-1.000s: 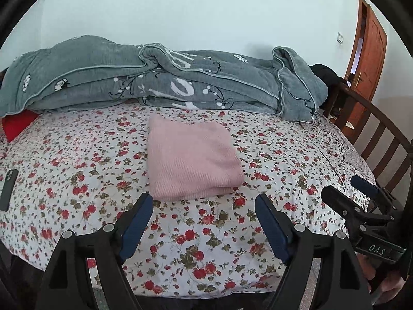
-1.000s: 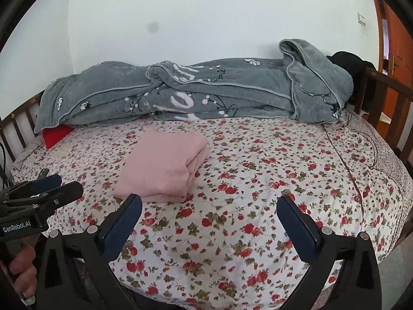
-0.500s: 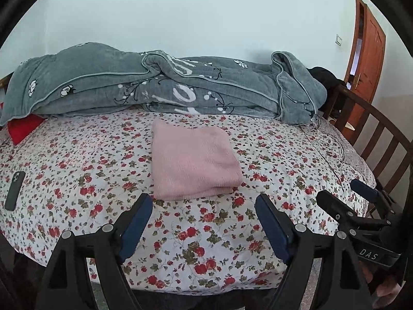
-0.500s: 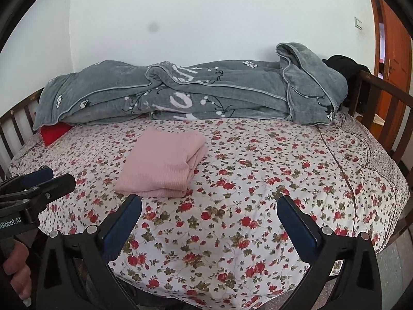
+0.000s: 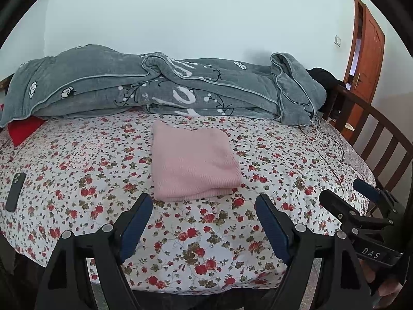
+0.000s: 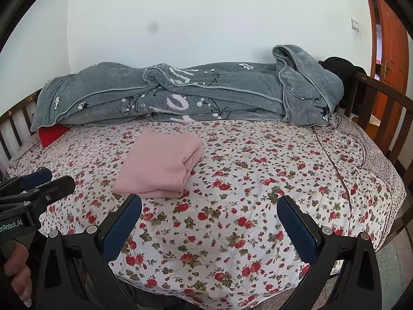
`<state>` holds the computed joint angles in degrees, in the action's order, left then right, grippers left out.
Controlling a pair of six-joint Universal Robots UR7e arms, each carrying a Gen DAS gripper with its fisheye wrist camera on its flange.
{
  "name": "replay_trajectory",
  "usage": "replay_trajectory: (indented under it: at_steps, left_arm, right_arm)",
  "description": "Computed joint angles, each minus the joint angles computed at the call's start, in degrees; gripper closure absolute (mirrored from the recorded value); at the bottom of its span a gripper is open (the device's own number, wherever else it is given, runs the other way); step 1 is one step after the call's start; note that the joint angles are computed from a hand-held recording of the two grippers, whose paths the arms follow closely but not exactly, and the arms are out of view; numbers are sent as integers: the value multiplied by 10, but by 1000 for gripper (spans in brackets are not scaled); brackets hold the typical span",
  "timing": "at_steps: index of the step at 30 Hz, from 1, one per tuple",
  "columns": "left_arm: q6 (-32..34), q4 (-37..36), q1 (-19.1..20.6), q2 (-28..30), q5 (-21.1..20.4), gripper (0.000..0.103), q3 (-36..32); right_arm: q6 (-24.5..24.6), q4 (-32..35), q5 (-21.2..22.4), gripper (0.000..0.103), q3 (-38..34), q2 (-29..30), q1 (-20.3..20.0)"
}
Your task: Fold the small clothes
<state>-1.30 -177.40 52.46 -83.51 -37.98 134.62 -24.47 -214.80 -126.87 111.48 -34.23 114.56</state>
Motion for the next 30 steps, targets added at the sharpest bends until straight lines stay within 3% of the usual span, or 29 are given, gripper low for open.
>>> replay_trajectory:
  at_steps: [30]
  left_arm:
    - [0, -7, 1, -1, 13, 22, 2]
  right_arm:
    - [15, 5, 3, 1, 3, -2, -2]
